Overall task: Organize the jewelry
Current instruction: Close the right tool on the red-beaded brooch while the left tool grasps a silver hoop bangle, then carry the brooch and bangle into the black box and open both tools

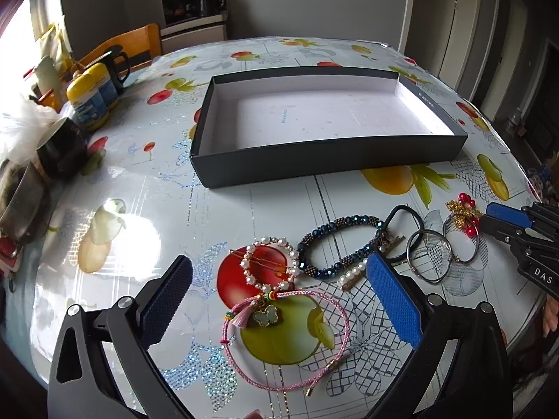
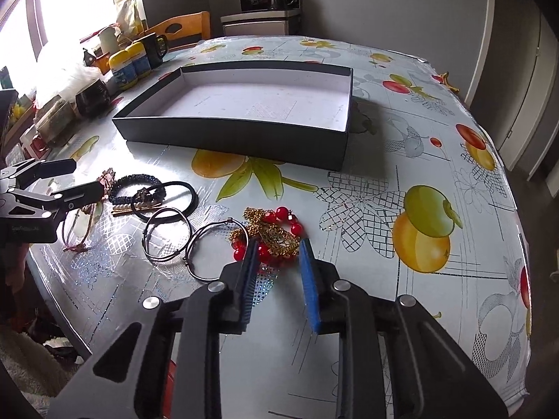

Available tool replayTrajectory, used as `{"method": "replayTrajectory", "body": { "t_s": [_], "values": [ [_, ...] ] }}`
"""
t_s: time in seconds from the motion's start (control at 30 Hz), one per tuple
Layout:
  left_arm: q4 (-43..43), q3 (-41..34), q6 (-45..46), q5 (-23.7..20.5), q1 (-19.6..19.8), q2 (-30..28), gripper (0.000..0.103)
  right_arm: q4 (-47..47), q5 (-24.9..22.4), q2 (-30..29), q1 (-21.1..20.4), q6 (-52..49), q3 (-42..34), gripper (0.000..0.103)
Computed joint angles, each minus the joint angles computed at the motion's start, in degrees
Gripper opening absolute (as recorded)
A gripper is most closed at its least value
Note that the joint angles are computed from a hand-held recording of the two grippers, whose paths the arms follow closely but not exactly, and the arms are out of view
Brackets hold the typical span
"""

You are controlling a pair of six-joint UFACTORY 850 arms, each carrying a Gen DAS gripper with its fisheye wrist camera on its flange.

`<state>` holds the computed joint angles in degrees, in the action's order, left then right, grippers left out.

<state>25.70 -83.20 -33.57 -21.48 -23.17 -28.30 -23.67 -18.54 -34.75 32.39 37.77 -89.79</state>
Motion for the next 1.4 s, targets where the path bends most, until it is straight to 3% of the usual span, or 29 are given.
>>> {"method": "replayTrajectory", "body": {
  "t_s": [0.27, 0.33, 0.37, 0.43, 0.53, 0.6, 0.7, 0.9, 1.0, 1.23, 1.4],
  "values": [
    [-6.5, 0.0, 7.4, 1.6, -0.2, 0.2, 0.101, 14.5, -0.5, -1.5, -1.5, -15.7, -2.5, 0.024],
    [-10.0, -0.1, 11.8, 2.4, -0.3, 0.2, 0.101, 19.0, 0.6, -1.3, -1.9, -20.4, -2.1, 0.021],
    [-11.3, -0.3, 13.6, 2.6, -0.5, 0.2, 0.101, 20.8, 1.3, -1.1, -2.0, -21.9, -1.7, 0.014],
    [-13.1, -0.7, 17.0, 3.0, -0.9, 0.1, 0.101, 23.6, 1.8, -0.9, -2.3, -23.8, -1.3, 0.013],
    [-22.1, -1.7, 28.0, 3.3, -1.3, -0.3, 0.101, 23.8, 3.0, -0.3, -2.4, -22.8, -0.5, 0.010],
    [-28.8, -2.3, 36.2, 3.1, -1.6, -0.6, 0.101, 23.2, 4.4, 0.5, -2.4, -22.2, 0.4, 0.000],
    [-38.2, -3.1, 47.6, 2.1, -2.1, -1.3, 0.100, 24.5, 5.7, 1.3, -2.6, -23.2, 1.3, 0.000],
    [-47.4, -4.9, 59.9, 0.6, -3.4, -2.9, 0.095, 26.0, 6.9, 2.2, -3.1, -24.2, 2.4, 0.000],
    [-46.8, -7.2, 62.1, -0.2, -4.6, -4.8, 0.083, 26.8, 7.6, 2.5, -3.4, -24.5, 3.1, 0.000],
    [-42.1, -15.1, 59.2, -6.3, -5.8, -11.2, 0.080, 34.7, 9.3, 4.0, -4.3, -30.4, 5.4, 0.000],
    [-39.0, -15.8, 57.4, -6.1, -6.3, -11.8, 0.061, 40.4, 10.1, 5.1, -4.8, -35.9, 6.7, 0.000]
  ]
}}
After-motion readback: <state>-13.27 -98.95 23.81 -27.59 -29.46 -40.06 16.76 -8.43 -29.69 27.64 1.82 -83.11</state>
